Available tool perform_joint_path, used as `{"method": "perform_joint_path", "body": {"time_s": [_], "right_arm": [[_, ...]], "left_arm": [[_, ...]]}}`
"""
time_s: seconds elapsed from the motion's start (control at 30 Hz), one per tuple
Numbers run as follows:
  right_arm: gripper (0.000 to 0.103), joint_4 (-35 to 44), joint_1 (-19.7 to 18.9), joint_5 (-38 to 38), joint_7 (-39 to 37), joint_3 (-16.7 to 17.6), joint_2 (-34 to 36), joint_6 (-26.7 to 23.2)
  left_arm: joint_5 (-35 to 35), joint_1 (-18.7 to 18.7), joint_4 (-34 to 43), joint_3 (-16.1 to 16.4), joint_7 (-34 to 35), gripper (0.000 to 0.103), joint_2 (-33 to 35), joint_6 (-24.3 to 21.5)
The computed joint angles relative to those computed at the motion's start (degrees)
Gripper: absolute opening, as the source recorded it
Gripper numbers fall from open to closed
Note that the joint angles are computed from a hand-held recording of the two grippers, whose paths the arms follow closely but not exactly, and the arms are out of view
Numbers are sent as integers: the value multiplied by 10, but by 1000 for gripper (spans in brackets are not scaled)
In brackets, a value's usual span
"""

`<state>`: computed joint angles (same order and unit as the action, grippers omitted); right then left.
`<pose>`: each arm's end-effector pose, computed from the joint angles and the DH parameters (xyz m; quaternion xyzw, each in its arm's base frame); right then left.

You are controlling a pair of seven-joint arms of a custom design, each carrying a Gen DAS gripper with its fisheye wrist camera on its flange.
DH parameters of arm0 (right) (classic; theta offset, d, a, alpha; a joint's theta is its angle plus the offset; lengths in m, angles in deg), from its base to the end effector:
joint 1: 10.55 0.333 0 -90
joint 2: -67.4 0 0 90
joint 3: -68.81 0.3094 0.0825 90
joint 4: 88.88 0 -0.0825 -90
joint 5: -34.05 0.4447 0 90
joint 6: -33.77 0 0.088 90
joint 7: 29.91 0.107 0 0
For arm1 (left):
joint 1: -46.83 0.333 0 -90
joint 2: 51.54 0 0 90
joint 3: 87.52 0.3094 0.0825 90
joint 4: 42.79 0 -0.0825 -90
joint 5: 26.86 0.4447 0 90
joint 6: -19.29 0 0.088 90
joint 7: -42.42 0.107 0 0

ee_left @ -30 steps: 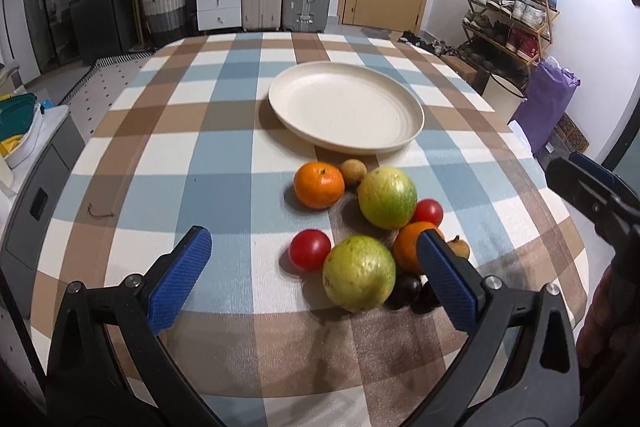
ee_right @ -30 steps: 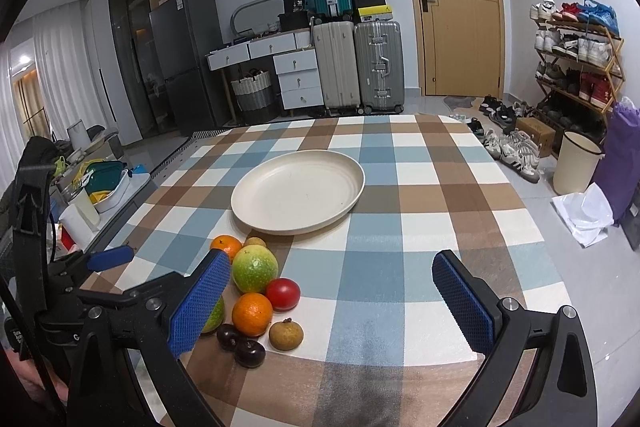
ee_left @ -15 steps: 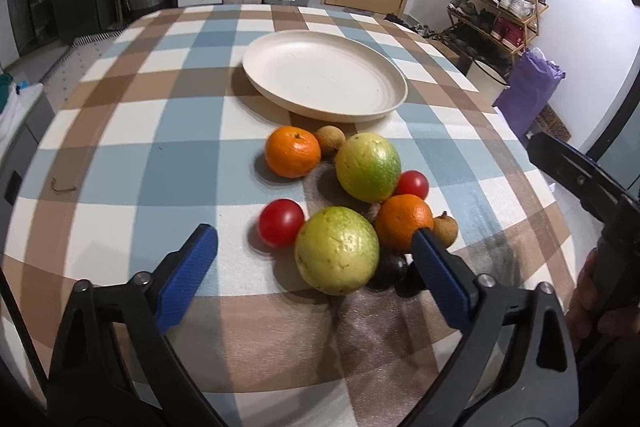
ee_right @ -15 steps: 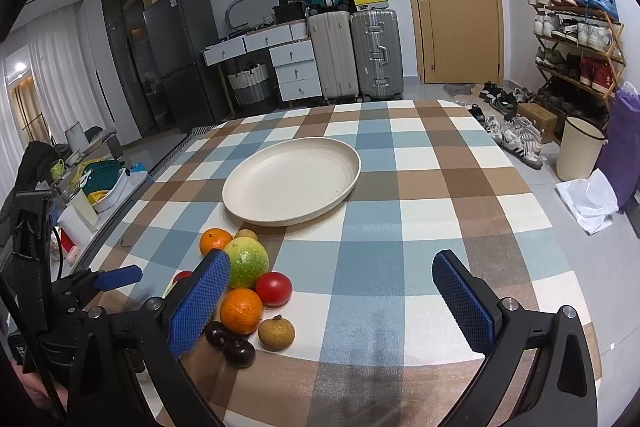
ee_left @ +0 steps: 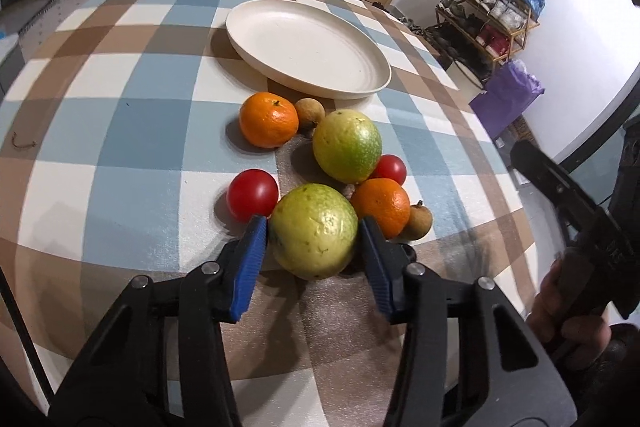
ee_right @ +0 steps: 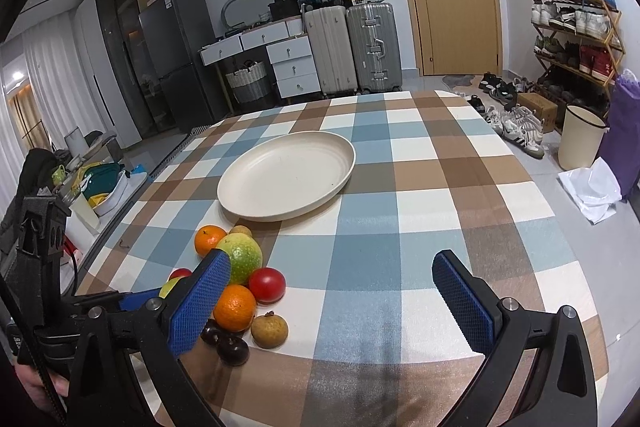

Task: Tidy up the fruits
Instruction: 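Lift the pale green fruit with the left gripper while the right gripper grasps the green lime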

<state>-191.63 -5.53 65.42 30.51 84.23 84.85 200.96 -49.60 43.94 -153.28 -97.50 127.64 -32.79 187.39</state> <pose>0.7008 0.2083 0.4392 -0.7387 0.5215 -0.1639 0.3944 0.6958 -0.1259 0.3519 -0.7399 0.5757 -0.3366 0.0886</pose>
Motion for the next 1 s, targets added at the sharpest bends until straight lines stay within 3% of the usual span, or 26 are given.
{"method": "perform_joint_path", "body": {"time_s": [0.23,0.3,0.67,0.87,1.0], "right_arm": [[103,0,-5,8,-13,5,-1,-6],[103,0,-7,17,-21,8,-2,-9],[103,37,10,38,-53,-5,18,-76],[103,79,16,38,-55,-5,49,-121],[103,111,23,26,-48,-8,73,-150]], "left_arm": [[-57,27,-8,-31,51,44,-5,3],[-60,22,-10,-26,46,44,-6,6],[-130,45,-32,-48,111,44,-24,23],[-206,63,-50,-65,178,44,-48,32],[-245,63,-56,-60,214,44,-61,37]]}}
